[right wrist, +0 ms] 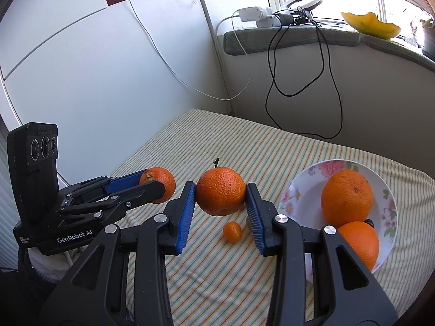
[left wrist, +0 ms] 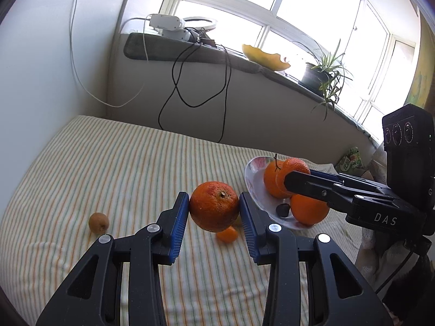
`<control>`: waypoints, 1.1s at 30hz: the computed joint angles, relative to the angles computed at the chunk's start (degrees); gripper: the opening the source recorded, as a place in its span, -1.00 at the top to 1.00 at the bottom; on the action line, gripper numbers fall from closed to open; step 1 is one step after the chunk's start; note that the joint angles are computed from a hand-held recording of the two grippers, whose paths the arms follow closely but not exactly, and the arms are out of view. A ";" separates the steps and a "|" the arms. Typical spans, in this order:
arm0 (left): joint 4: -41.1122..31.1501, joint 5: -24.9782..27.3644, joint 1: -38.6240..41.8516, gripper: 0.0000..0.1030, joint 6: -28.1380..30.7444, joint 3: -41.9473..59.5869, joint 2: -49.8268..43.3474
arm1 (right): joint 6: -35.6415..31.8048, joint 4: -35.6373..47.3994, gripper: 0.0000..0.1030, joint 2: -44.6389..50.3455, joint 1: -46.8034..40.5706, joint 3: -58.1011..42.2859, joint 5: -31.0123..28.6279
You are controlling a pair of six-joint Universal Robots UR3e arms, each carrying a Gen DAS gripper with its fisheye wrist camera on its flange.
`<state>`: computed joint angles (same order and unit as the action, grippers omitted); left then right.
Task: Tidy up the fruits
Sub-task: 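Lift the tangerine and carry it over the floral plate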
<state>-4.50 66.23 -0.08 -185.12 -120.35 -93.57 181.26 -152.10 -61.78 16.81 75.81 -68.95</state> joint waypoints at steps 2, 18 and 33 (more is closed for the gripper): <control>0.05 0.29 -1.30 0.29 -0.35 1.33 -1.32 | -0.01 -0.89 0.24 -1.48 -1.67 2.36 0.54; -2.39 3.13 -10.23 0.29 -2.13 13.78 -11.77 | -0.80 -3.34 0.24 -10.27 -11.91 14.14 1.63; -5.88 5.17 -14.15 0.29 -2.49 22.21 -17.86 | -2.74 -2.45 0.24 -11.24 -19.90 17.92 3.43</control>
<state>-10.37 71.40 -14.23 -187.62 -98.14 -111.43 178.52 -154.55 -73.02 -3.09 93.73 -65.51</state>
